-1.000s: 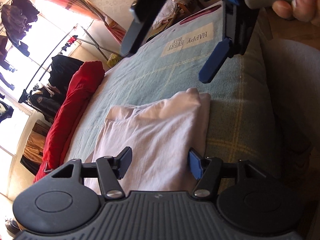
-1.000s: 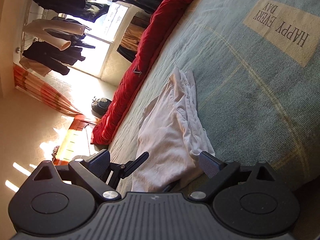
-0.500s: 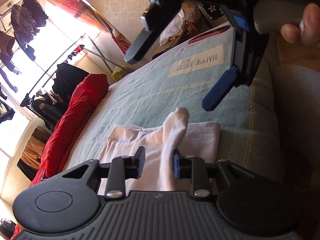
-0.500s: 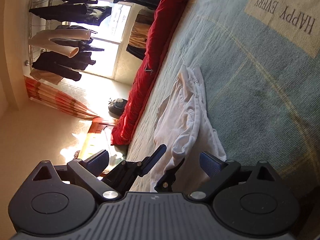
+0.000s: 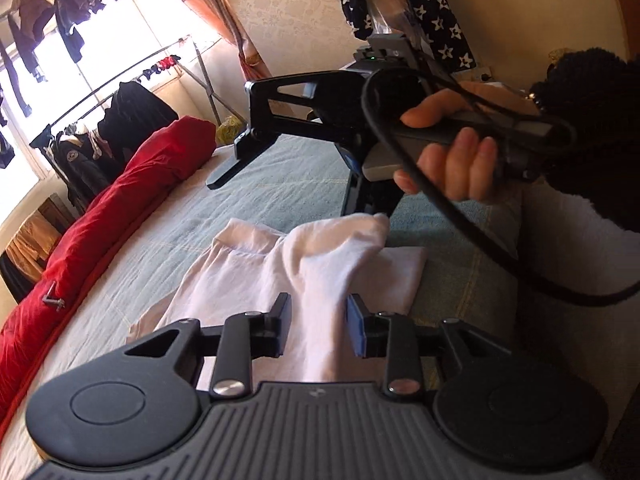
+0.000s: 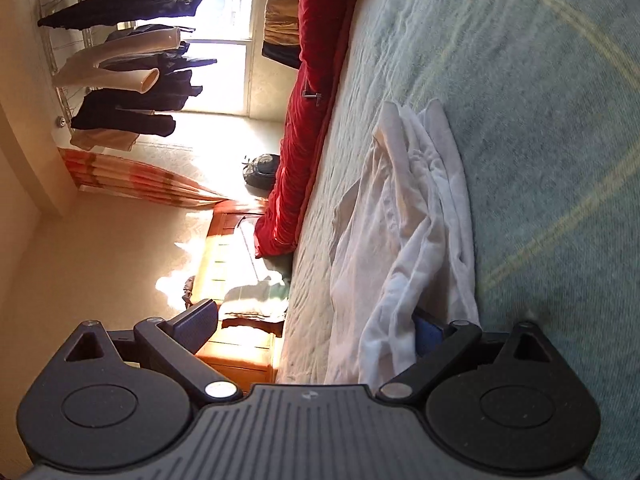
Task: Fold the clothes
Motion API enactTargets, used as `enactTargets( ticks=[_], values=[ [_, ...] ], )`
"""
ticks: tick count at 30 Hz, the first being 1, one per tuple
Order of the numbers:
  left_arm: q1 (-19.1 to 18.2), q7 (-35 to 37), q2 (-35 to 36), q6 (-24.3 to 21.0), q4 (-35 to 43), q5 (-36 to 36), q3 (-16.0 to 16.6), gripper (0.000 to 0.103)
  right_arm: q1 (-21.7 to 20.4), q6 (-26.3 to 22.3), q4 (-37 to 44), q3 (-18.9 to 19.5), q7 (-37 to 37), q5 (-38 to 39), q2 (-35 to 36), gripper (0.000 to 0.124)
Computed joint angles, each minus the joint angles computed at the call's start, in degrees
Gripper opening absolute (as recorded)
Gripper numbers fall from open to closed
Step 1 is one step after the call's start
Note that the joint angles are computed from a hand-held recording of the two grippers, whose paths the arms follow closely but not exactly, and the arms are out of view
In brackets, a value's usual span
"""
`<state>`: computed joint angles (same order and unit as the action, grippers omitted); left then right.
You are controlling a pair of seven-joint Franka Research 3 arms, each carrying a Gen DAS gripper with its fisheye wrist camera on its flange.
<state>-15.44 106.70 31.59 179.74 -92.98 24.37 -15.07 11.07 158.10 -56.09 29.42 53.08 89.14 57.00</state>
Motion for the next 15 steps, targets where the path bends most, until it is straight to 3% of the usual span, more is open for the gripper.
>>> enactTargets(
  ticks=[4,6,8,9,11,13,15],
  values=[
    [-2.43,-4.79,-2.70,1.80,-3.43,0.16,4.94,0.032,3.89,0.20,1.81,-5.37,10.59,-11.51,-0.05,0.098],
    [-0.97,-5.49,-2.72,2.12,-3.88,0.02,4.00,0.032,4.75,2.30,-0.49,-6.54,12.86,-15.55,-1.35,0.081],
    [0.08,-6.49,-2.25,1.13,-3.27,-0.78,3.09,0.032,4.88,4.23,-1.61,-6.46,14.60,-17.86,-1.97,0.075],
    [0.41,-7.06,-1.95,0.52,-2.79,-1.22,2.83,0.032,5.17,4.72,-1.74,-6.87,15.50,-19.05,-2.08,0.070],
    [0.81,-7.77,-1.43,0.22,-2.06,-1.55,2.62,0.032,8.54,5.07,0.20,-12.09,24.10,-27.71,-1.17,0.050],
    [1.94,-7.57,-1.59,0.74,-2.77,-1.64,1.45,0.032,10.73,4.97,0.80,-15.82,30.94,-33.30,-0.78,0.014],
    [1.81,-7.55,-1.79,1.26,-3.11,-1.15,1.76,0.033,11.11,5.49,0.00,-16.34,33.21,-36.00,-1.27,0.013]
  ],
)
